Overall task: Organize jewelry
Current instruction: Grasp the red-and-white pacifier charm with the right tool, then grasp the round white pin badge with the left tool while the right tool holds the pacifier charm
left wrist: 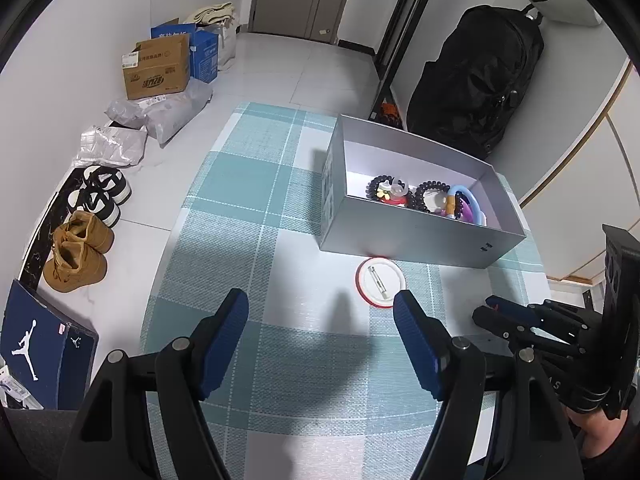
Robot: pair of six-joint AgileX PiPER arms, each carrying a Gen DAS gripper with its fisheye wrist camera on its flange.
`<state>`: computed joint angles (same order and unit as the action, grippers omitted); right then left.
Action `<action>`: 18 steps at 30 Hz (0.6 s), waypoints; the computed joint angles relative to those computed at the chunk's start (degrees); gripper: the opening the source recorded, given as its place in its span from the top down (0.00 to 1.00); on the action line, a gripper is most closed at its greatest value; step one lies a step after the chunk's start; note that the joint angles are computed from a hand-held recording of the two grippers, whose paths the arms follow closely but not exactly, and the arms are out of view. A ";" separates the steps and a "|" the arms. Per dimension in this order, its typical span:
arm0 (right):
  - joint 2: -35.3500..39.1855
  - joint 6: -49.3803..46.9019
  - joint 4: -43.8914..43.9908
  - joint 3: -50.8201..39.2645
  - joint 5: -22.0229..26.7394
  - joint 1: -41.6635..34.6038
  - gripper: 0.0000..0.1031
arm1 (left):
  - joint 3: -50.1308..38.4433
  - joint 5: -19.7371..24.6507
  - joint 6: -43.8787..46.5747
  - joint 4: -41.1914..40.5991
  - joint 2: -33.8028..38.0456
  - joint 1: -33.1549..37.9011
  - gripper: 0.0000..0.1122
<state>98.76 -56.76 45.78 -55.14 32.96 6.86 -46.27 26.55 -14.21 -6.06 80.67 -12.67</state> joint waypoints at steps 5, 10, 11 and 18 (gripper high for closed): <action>-0.43 2.81 -0.81 -0.75 0.23 -1.27 0.82 | -0.86 0.06 -0.35 0.41 1.30 -0.65 0.37; -1.64 2.54 0.76 -0.75 1.49 -3.92 0.82 | -2.06 -0.05 -2.00 2.01 2.65 -2.25 0.37; -1.84 2.37 1.10 -0.80 1.90 -4.45 0.82 | -2.32 -0.03 -2.25 2.29 3.06 -2.74 0.37; -3.44 0.90 3.16 -0.75 3.91 -6.70 0.82 | -4.10 0.14 -4.11 5.15 5.93 -6.06 0.37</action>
